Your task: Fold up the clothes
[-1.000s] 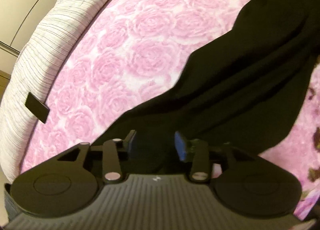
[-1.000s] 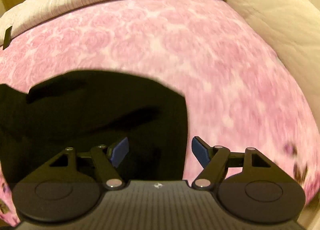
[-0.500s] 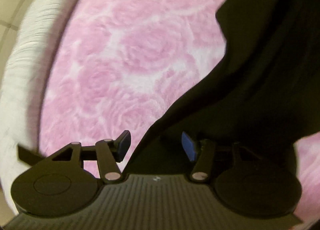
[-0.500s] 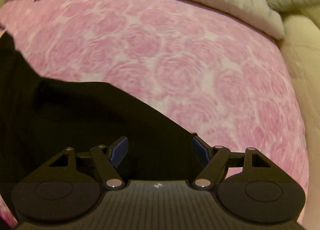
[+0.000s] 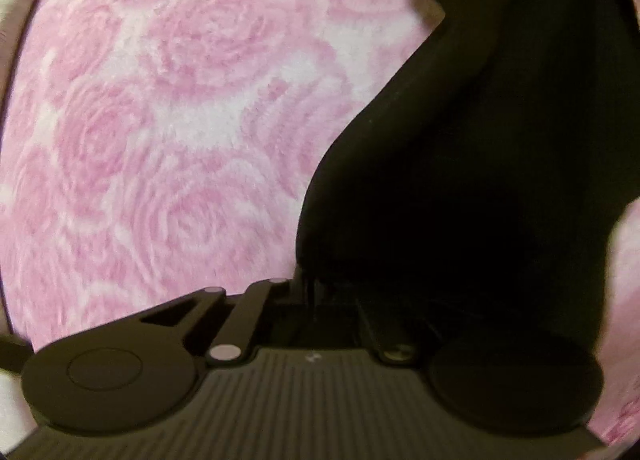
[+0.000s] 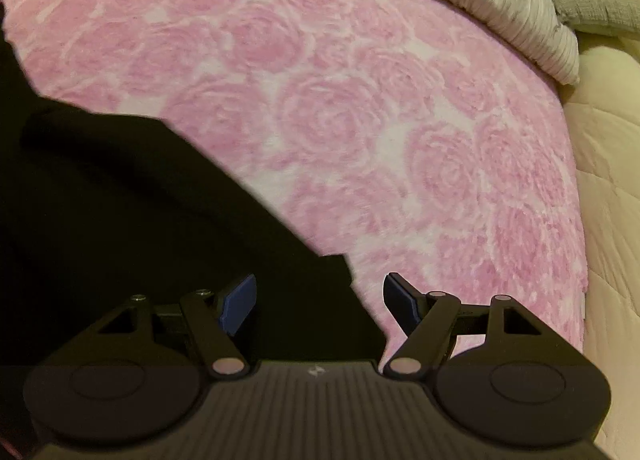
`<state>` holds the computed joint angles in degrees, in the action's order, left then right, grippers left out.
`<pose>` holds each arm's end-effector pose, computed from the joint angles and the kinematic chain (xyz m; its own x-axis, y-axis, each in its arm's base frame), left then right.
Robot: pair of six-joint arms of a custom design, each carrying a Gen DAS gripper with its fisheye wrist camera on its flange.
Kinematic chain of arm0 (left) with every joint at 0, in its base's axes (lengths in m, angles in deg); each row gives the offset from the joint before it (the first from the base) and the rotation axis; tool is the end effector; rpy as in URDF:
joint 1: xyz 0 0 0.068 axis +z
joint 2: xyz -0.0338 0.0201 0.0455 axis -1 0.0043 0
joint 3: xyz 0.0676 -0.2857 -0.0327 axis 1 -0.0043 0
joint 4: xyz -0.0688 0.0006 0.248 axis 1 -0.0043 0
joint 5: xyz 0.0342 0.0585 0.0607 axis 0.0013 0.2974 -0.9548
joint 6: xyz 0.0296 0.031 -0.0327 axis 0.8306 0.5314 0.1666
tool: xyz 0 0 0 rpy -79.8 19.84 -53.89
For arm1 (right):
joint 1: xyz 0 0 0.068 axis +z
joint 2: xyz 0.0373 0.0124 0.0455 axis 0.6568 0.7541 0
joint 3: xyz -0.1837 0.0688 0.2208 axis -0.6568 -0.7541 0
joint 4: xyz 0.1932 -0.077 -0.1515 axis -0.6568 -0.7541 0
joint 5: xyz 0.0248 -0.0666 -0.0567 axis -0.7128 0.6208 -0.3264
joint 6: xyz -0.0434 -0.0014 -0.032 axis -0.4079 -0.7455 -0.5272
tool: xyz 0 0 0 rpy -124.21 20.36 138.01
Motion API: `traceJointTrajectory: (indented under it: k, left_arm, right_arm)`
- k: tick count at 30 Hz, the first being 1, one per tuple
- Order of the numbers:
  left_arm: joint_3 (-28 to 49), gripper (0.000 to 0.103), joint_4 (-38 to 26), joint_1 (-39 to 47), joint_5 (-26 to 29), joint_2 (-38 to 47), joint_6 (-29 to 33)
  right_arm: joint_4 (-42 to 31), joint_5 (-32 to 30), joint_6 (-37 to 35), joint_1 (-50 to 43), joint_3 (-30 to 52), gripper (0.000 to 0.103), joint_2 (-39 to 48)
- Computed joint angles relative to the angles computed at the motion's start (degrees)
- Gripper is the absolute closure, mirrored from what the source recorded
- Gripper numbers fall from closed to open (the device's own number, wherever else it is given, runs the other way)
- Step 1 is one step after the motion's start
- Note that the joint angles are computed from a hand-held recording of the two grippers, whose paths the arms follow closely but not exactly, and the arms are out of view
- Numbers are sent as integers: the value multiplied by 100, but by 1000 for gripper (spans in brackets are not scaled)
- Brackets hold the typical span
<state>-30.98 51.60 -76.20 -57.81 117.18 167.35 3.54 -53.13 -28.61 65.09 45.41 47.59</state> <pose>0.2644 0.0649 0.0638 -0.3545 0.9350 0.0094 0.9188 0.3465 0.1889 0.2635 0.1155 0.1365 -0.5851 -0.7579 -0.2886 -0.7366 0.6455 -0.2018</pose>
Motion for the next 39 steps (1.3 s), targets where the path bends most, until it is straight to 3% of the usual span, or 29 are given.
traceJointTrajectory:
  k: [2,7,13,14,18,22,27,39]
  left_arm:
    - [-245,103,-151,102,-13,-539,-168]
    - [-588,103,-706,122,-287,-1719,-669]
    - [-923,103,-1081,-104,-688,-2536,-1262]
    - [-966,103,-1164,-96,-712,-2680,-1296]
    - [-1031,103,-1535,40,-684,-3317,-1454]
    - [-837,103,-1998,299,-422,-4036,-1651]
    - [165,102,-2614,493,-63,-4379,-1744]
    - [4154,102,-3627,926,802,-4222,-2251]
  right_arm:
    - [-61,-306,-236,-358,319,31,410]
    - [-1110,-1078,-1175,-1113,1464,31,1535]
    - [-2068,-1507,-1409,-1301,2264,34,2568]
    - [-2084,-1503,-1474,-1269,2216,37,2582]
    - [-2045,-1209,-1505,-1156,1886,86,2066]
    - [-2076,-1081,-1449,-1165,1464,91,914]
    - [-2603,-1131,-1196,-1058,2166,95,-202]
    - [-3002,-731,-840,-416,5540,96,-676]
